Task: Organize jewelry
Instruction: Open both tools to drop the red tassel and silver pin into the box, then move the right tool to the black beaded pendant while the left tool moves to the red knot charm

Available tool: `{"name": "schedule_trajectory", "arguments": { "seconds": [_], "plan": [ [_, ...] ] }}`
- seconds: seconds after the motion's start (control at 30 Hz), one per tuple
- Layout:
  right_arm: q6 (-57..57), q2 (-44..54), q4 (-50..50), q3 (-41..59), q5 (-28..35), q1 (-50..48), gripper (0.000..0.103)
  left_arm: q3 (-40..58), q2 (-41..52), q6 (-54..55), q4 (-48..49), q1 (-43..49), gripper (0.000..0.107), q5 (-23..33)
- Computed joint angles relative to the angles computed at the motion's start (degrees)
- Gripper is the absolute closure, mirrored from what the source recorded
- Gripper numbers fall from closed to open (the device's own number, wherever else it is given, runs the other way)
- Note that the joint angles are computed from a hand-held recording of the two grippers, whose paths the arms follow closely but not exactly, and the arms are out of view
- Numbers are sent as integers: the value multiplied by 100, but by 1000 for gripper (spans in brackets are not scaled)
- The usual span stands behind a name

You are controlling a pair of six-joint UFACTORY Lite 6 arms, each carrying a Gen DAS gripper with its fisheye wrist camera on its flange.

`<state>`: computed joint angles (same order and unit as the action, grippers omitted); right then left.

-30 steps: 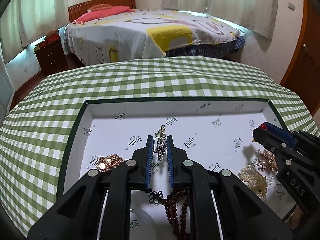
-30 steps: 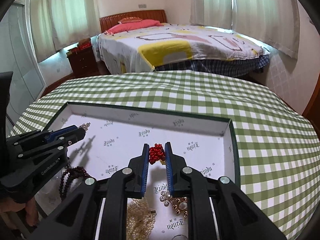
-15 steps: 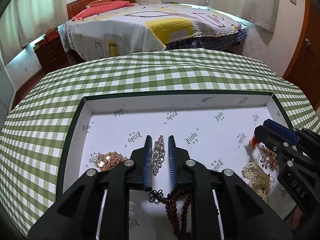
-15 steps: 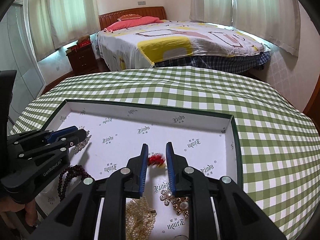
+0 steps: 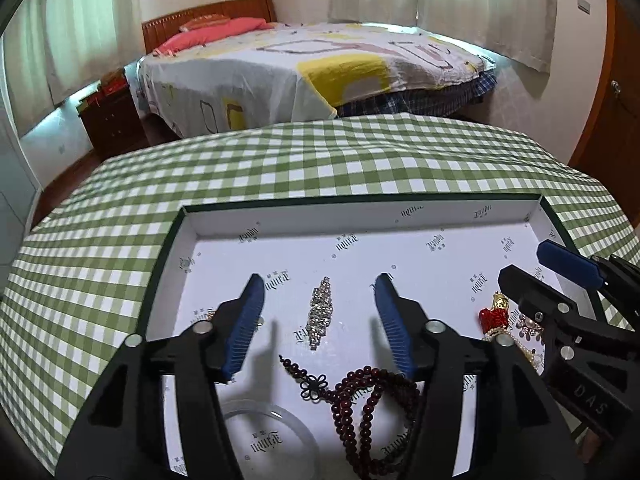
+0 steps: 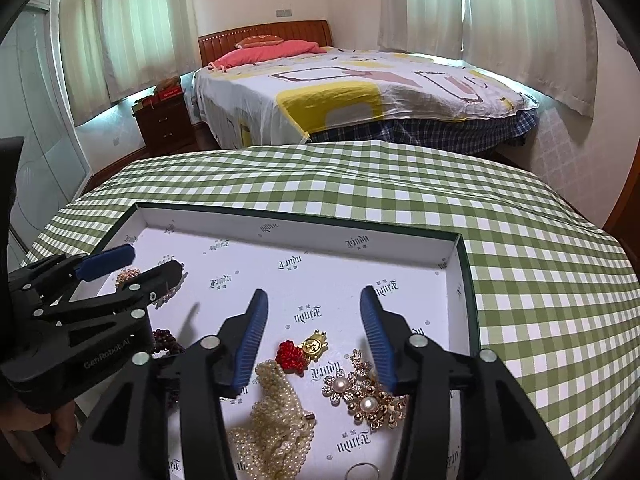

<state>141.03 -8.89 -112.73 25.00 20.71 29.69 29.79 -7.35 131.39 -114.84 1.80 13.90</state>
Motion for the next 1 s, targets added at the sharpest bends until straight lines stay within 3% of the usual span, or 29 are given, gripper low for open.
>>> {"name": "schedule_trajectory", "arguments": {
  "seconds": [0.33,0.53,0.7,1.0],
  "plan": [
    [-784,-683,1081,-332,296,375,36,-613,-1088,-309,407,352,29,174],
    [-1576,-1447,2319,-655,815,1077,31,-1058,-2066,-1726,2162,1059,21,590],
    [-2072,-2120,3471,-872,1785,2252,31,-1334,-2874,-2833,3756,2432,18,1690],
    [-1276,-2295,4561,-1113,3456,4680,31,-1768,-3637,-2419,4936,5292,17,3920]
  ]
}}
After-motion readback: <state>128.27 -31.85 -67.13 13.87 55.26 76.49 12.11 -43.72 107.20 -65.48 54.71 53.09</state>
